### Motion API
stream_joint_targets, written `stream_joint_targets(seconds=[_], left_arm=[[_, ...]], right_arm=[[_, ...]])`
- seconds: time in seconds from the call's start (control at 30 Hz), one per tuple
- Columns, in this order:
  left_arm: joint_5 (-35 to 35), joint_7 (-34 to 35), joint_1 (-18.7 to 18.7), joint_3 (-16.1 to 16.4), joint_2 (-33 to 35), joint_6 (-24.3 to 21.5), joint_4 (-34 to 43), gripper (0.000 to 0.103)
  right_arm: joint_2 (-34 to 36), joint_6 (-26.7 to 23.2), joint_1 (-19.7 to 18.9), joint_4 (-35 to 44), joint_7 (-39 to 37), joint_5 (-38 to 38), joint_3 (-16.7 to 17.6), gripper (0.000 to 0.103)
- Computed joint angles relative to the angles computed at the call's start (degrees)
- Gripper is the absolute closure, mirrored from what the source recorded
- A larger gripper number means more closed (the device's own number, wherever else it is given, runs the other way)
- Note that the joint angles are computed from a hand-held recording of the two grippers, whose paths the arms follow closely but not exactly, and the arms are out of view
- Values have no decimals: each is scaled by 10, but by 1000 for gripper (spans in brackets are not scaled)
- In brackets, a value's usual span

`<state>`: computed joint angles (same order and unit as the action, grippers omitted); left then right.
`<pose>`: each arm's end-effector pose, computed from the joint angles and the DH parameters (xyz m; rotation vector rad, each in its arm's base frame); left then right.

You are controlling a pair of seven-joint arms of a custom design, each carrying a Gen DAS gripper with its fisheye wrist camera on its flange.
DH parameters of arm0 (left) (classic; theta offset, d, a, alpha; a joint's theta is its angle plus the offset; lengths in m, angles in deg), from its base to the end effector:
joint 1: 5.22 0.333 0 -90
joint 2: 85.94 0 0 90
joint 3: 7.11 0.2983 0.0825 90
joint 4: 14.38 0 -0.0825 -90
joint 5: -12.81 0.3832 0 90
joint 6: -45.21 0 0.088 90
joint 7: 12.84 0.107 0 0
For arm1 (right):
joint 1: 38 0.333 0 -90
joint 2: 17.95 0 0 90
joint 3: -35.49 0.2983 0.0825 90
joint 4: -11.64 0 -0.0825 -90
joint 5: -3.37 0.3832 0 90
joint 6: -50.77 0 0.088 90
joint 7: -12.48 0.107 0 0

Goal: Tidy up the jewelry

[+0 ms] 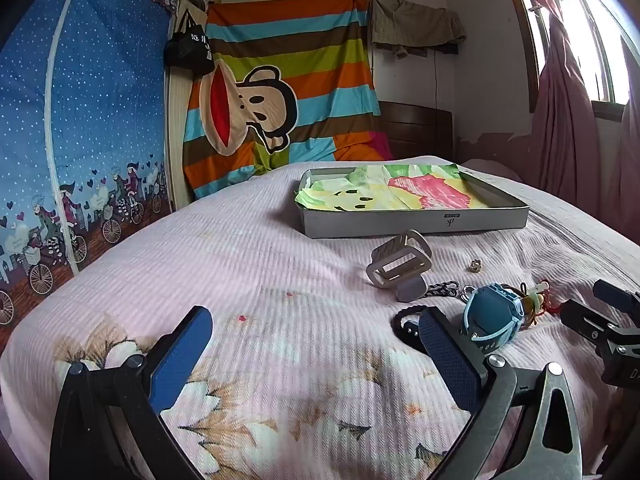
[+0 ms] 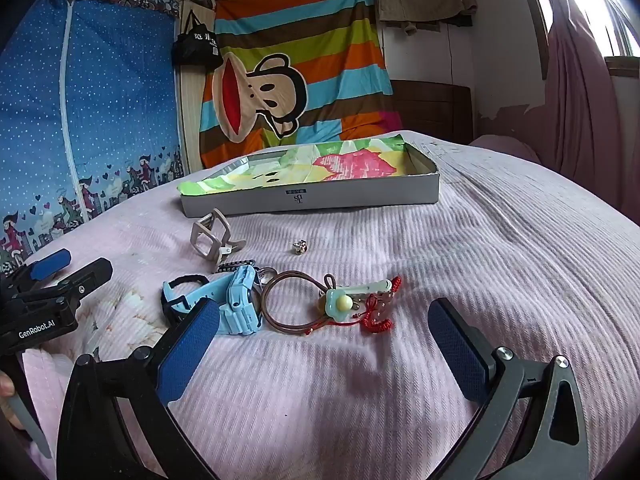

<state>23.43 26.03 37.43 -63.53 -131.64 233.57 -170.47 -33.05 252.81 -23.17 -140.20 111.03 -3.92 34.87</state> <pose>0.4081 -0.1403 0.4533 -1.6426 1.2903 -0.8659 0.4401 0.1272 0.4546 -1.6480 1.2856 -0.7612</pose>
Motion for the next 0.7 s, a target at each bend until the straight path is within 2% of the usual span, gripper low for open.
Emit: stream_joint_targets(seconds=[0.33,0.6,0.7], left_arm=[[-1,1,2,-3,-2,2,0,0],[-1,1,3,-3,-2,3,0,0],[-2,1,3,-3,-2,3,-1,0]], right_arm=[[-1,-2,4,1,3,-4,-5,1],[1,1,-1,1,-1,3,3,1],[1,0,3,1,4,-4,-5,1]])
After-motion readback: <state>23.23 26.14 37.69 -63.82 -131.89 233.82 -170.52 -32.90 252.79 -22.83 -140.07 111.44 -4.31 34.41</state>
